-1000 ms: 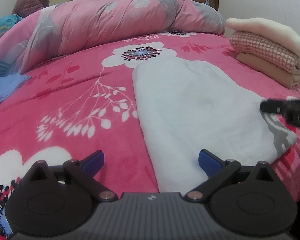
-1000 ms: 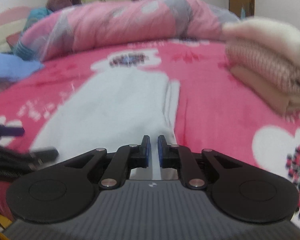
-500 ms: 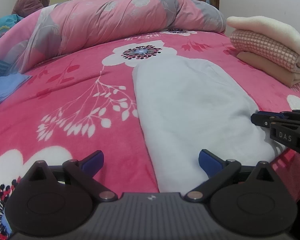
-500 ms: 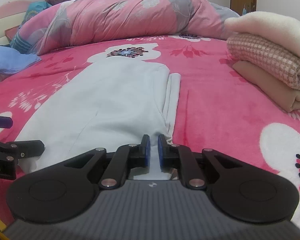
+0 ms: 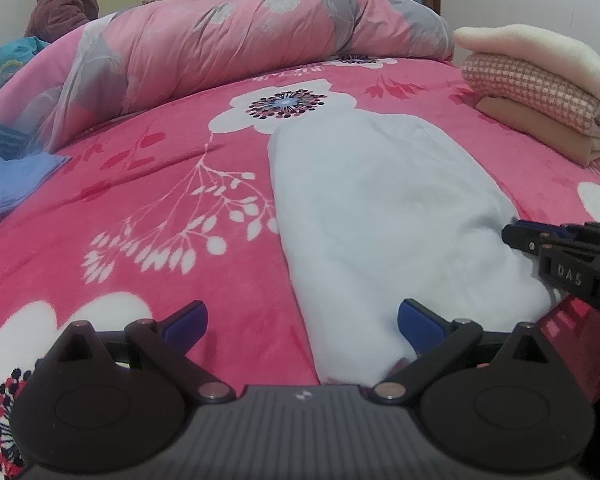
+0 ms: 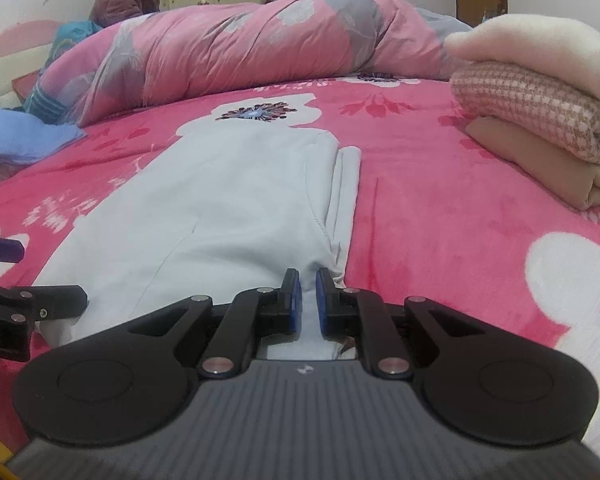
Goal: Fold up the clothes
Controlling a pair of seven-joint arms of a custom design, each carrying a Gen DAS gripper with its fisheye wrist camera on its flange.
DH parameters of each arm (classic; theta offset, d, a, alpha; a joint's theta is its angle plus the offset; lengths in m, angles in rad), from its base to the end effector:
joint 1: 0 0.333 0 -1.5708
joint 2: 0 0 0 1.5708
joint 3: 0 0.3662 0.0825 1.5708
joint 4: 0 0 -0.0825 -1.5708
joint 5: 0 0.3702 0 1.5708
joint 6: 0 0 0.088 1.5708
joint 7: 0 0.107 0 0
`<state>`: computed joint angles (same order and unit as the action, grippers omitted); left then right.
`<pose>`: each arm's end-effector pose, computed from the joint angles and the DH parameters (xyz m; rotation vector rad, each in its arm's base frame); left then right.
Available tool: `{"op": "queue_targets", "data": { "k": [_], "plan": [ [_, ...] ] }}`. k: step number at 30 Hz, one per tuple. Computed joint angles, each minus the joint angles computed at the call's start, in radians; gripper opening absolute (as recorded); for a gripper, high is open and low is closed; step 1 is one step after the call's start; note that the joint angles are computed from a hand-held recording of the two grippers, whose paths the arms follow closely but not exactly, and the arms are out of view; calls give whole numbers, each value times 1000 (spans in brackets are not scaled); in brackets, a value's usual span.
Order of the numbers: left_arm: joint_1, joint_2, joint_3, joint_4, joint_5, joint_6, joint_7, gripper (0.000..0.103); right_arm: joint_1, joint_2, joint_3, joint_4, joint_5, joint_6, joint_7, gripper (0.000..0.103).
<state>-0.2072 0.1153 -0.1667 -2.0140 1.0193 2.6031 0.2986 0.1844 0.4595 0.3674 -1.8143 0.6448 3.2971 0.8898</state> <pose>0.5567 -0.2332 0.4989 -1.8085 1.5920 -0.5795 0.6432 0.2695 0.4588 -1.8308 1.1906 -0.5676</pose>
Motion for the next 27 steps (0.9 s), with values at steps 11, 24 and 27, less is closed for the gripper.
{"op": "queue_targets", "data": {
  "k": [11, 24, 27],
  "plan": [
    [21, -45, 9, -49, 99, 85, -187, 103, -282, 78, 323, -69, -198, 154, 81, 9],
    [87, -33, 30, -43, 150, 267, -312, 103, -487, 195, 524, -129, -477, 272, 306, 9],
    [96, -18, 37, -39, 78, 300, -269, 103, -500, 203, 530, -131, -517, 273, 355, 9]
  ]
}}
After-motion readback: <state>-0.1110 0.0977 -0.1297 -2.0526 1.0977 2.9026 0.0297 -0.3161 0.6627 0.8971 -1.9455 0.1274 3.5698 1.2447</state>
